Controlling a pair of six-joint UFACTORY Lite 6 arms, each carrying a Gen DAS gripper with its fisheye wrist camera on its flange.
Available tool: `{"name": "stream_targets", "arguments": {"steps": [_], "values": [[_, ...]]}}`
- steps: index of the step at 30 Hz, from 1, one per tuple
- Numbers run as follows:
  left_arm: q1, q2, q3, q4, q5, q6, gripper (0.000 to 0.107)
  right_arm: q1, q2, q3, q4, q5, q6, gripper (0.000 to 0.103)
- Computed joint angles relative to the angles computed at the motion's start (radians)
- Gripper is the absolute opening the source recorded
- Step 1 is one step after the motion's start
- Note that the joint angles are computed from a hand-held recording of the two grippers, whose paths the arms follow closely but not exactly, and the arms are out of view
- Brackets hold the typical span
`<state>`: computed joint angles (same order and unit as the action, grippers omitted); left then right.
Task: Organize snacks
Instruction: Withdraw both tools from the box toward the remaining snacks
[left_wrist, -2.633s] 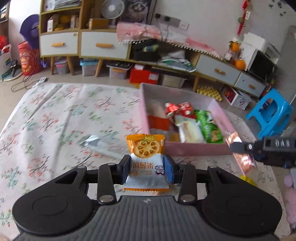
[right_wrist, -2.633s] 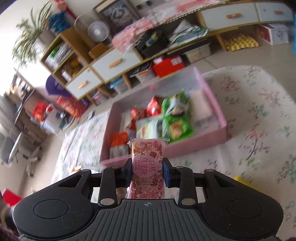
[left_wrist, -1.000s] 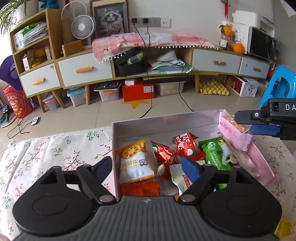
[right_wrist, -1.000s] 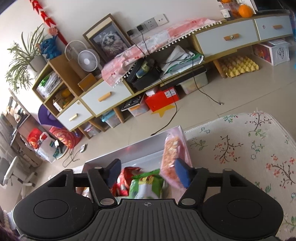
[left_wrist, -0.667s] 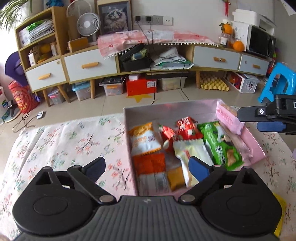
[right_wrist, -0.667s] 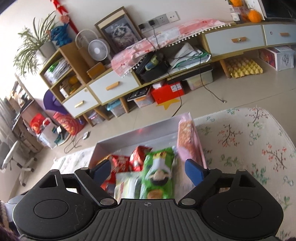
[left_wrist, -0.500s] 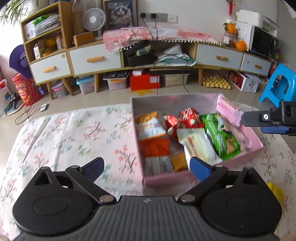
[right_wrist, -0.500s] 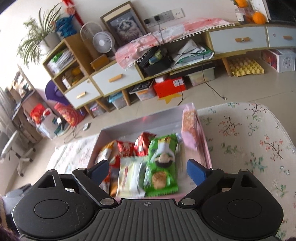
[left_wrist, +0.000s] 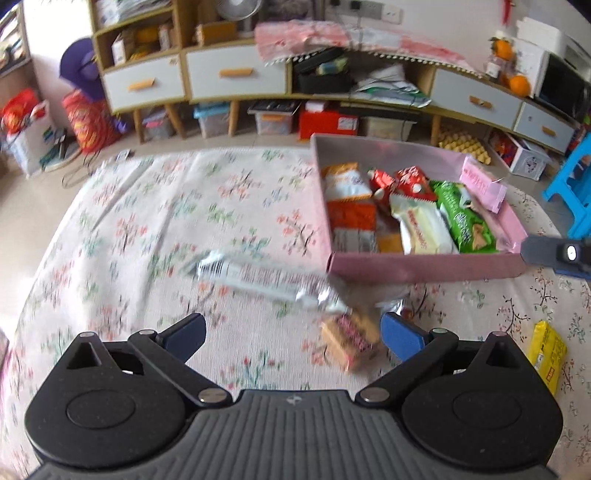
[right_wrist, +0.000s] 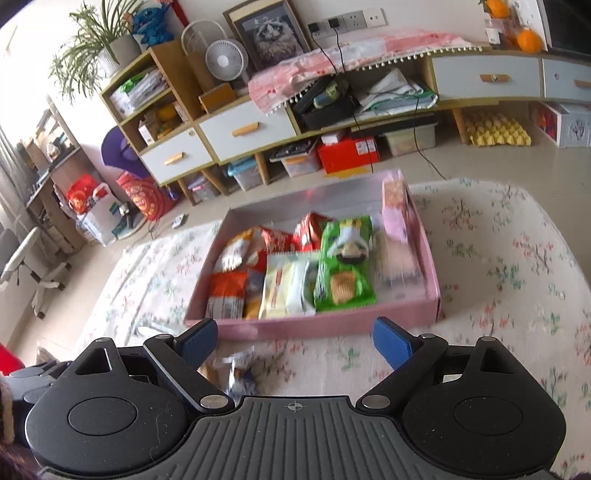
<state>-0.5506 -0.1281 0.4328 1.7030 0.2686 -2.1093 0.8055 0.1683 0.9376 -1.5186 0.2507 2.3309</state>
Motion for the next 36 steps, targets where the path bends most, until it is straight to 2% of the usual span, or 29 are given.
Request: {"name": "stream_targets", "arguments": {"steps": [5, 10, 13, 16, 18, 22, 25, 27, 30, 33, 36], "values": [[0.016, -0.037, -0.065, 0.148, -0.015, -0.23, 0.101, 0.049, -0.004, -0.071, -0.144, 0.02, 0.197, 0.094], [0.029, 0.032, -0.017, 0.167, -0.043, -0.339, 0.099, 0.058, 0.061, -0.045, -0.157, 0.008, 0.239, 0.094], [0.0, 0.11, 0.036, 0.193, -0.008, -0.415, 0.097, 0.052, 0.125, 0.011, -0.131, -0.006, 0.198, 0.094], [-0.02, 0.193, 0.088, 0.208, 0.009, -0.47, 0.091, 0.059, 0.178, 0.057, -0.105, 0.001, 0.146, 0.094], [-0.022, 0.24, 0.116, 0.253, -0.004, -0.529, 0.079, 0.059, 0.209, 0.085, -0.07, 0.003, 0.099, 0.094], [-0.026, 0.28, 0.132, 0.322, -0.018, -0.62, 0.064, 0.044, 0.236, 0.096, -0.055, -0.006, 0.073, 0.094], [-0.03, 0.272, 0.114, 0.399, -0.012, -0.7, 0.056, 0.04, 0.247, 0.091, -0.086, -0.001, 0.106, 0.094], [-0.021, 0.237, 0.083, 0.523, -0.022, -0.802, 0.038, 0.038, 0.256, 0.09, -0.131, -0.001, 0.159, 0.094], [-0.013, 0.199, 0.052, 0.564, -0.034, -0.791, 0.037, 0.041, 0.272, 0.091, -0.247, -0.001, 0.285, 0.094], [0.019, 0.155, 0.014, 0.686, -0.046, -0.861, 0.034, 0.067, 0.297, 0.106, -0.307, 0.026, 0.315, 0.094], [0.049, 0.09, -0.042, 0.66, -0.046, -0.78, 0.034, 0.097, 0.318, 0.12, -0.407, 0.049, 0.371, 0.094]]}}
